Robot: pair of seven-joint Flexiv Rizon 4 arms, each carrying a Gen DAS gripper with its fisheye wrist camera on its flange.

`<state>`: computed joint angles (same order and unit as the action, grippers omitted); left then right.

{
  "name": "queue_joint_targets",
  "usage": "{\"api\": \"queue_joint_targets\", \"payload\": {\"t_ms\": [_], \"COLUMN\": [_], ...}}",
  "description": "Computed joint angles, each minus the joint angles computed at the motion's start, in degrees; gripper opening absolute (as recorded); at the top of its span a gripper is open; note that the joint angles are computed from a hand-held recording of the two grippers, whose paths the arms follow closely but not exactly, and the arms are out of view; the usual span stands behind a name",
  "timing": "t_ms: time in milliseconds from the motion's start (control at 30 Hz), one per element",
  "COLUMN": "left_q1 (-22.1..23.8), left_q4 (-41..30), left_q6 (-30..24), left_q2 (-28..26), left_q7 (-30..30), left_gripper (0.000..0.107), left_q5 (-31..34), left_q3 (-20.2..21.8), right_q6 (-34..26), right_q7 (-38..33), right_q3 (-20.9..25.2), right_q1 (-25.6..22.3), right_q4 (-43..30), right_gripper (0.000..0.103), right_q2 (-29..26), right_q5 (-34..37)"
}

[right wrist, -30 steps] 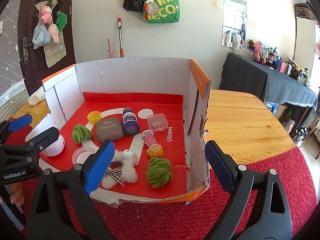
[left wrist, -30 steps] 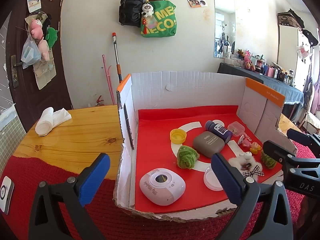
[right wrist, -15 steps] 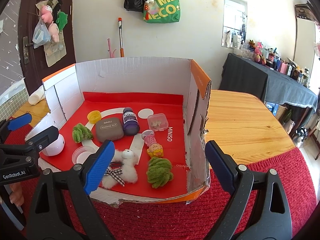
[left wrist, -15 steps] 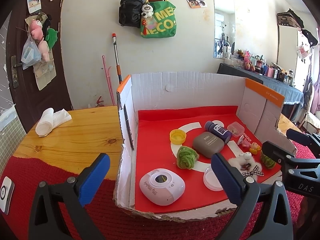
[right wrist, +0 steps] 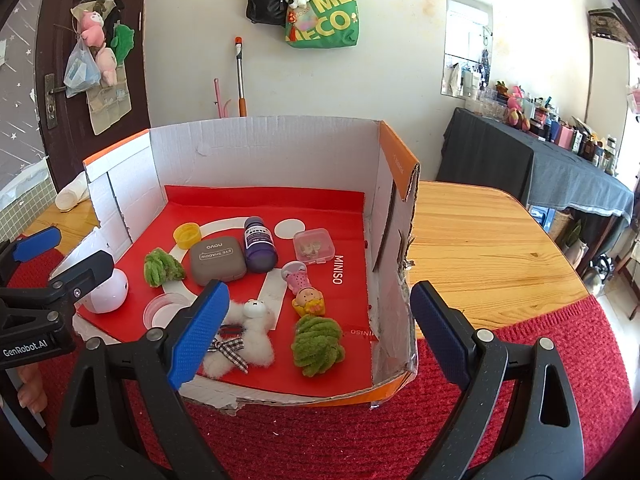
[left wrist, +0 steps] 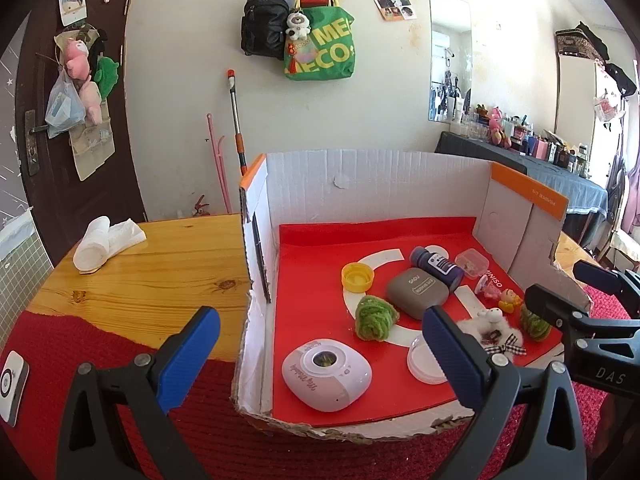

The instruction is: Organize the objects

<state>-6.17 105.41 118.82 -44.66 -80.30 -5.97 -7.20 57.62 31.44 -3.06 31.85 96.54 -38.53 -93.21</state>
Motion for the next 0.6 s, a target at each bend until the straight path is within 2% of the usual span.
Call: {"api": "queue_joint_targets", "payload": {"t_ms": [100,200,367,600], "left_q1": [-0.16,1.1,-0.51,1.66], "left_q4": [1.14,3.1,7.24,13.63], "left_q6": [-0.32,0.0,1.34,-1.57], "left_q2": [1.28,3.32,7.83,14.27], "left_q7": [-0.09,-1.26,-1.89,-3.87], "left_gripper": [0.103,0.103,0.103,0.103], "left_q5": [-0.25,0.53,-0.63,1.35], "left_q3": [0.31,-0.66,1.63,0.46], "right_q6": [-1.08,-1.36,-5.0,-6.6], "right_q7": [-1.64,-0.14,-1.71,-3.1], "right_q3": [0.27,0.57,2.28,4.83], "right_q1": [0.51,0.69,1.65,2.35], "right_q4": [0.42,1.5,3.41,5.74], "right_gripper": [0.093,0.093,0.093,0.093], "right_q2": [0.73,2.53,5.96,8.66], "right_q5": [1.2,-0.63,-0.91,1.09]}}
